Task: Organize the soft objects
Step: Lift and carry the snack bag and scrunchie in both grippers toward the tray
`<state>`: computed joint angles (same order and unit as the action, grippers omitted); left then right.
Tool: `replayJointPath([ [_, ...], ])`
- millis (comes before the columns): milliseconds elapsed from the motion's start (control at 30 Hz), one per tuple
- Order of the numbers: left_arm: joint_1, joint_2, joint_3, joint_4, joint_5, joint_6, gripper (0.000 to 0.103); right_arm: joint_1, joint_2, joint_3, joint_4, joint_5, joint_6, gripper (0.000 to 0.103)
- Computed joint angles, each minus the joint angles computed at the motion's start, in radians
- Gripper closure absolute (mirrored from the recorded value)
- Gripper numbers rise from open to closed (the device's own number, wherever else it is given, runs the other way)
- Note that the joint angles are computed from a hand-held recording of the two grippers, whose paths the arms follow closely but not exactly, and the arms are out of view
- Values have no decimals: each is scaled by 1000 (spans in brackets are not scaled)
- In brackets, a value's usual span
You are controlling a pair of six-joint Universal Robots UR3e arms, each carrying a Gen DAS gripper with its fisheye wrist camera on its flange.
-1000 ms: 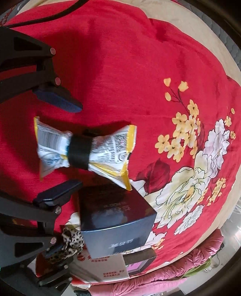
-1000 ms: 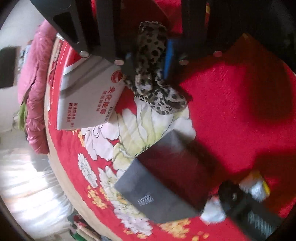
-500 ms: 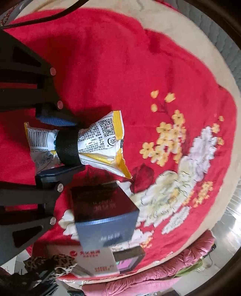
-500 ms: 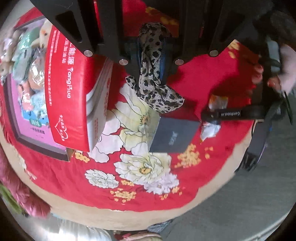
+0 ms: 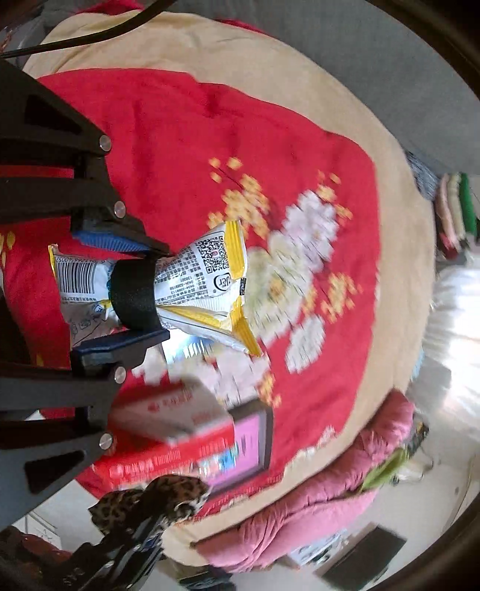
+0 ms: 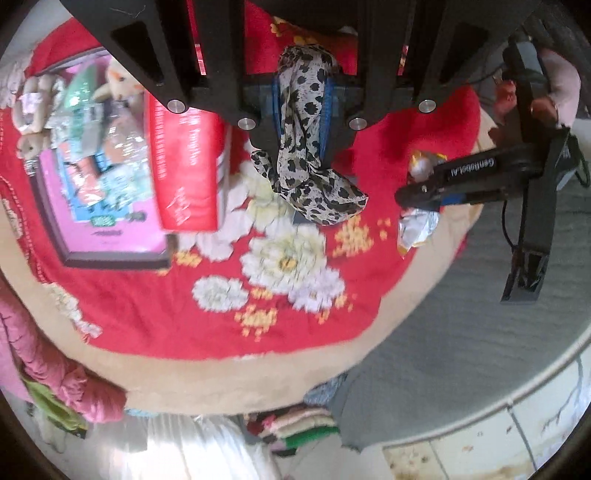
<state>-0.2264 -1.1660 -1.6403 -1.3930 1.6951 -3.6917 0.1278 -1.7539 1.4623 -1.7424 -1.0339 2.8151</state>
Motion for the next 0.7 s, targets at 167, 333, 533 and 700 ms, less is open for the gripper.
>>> replayJointPath([
  [167, -174, -204, 261, -13, 79, -57, 65, -152, -65, -70, 123, 68, -72, 86],
  [333, -274, -376, 487, -44, 111, -77, 65, -365, -134, -144, 302, 161, -208, 86],
  [533, -358, -576, 726, -78, 108, -81, 65, -634, -152, -258, 552, 253, -392, 86],
  [700, -404, -726, 902, -101, 65, -65, 65, -818, -138, -332, 709, 289, -520, 86],
])
